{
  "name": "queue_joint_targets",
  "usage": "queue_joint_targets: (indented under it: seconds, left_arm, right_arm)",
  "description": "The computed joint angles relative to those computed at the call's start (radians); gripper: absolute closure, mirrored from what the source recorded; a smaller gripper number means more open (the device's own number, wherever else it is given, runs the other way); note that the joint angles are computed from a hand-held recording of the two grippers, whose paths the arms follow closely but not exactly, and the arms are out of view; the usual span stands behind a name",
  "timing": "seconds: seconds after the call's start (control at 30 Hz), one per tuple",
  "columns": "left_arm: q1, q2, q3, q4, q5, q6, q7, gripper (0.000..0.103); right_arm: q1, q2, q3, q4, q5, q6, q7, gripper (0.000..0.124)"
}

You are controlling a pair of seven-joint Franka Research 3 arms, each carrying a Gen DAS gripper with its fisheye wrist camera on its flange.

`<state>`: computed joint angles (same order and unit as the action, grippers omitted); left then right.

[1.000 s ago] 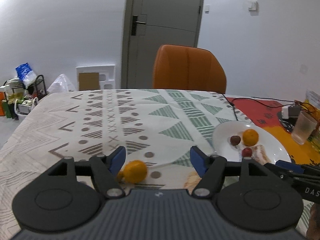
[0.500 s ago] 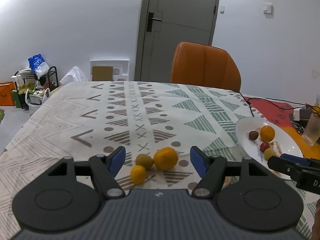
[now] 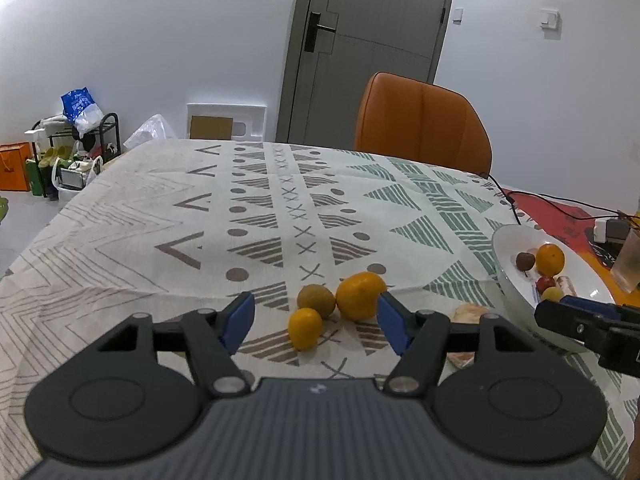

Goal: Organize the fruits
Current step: 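Reach the left tool to a small mandarin and close on it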

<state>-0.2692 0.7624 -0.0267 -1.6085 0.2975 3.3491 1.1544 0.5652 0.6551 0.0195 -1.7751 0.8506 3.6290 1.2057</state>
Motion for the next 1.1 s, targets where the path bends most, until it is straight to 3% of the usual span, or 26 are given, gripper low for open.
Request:
queue_joint_targets:
  seconds: [0.33, 0.43, 0.5, 0.57, 1.1]
  left_arm:
    - [0.091, 0.071, -0.112, 0.081, 0.034, -0.045, 0.016, 0.047]
    - [0.129, 0.096, -0.164, 0.106, 0.046, -0.067, 0.029, 0.062]
    - [0.170, 0.109, -0.217, 0.115, 0.057, -0.091, 0.047, 0.083]
    - [0.197, 0.111, -0.245, 0.104, 0.057, -0.083, 0.060, 0.083]
    - [0.155, 0.028, -0.121, 0.004, 0.028, -0.021, -0.001, 0.083]
  right_arm:
    - [0.098, 0.029, -0.104, 0.081, 0.147, -0.077, -0.118, 0.069]
    - [0.135, 0.045, -0.149, 0.113, 0.200, -0.111, -0.156, 0.069]
    - [0.164, 0.057, -0.186, 0.134, 0.229, -0.137, -0.172, 0.069]
    - [0.191, 0.073, -0.224, 0.154, 0.239, -0.167, -0.168, 0.069]
    - [0.179, 0.186, -0.252, 0.318, -0.007, -0.311, 0.020, 0.069]
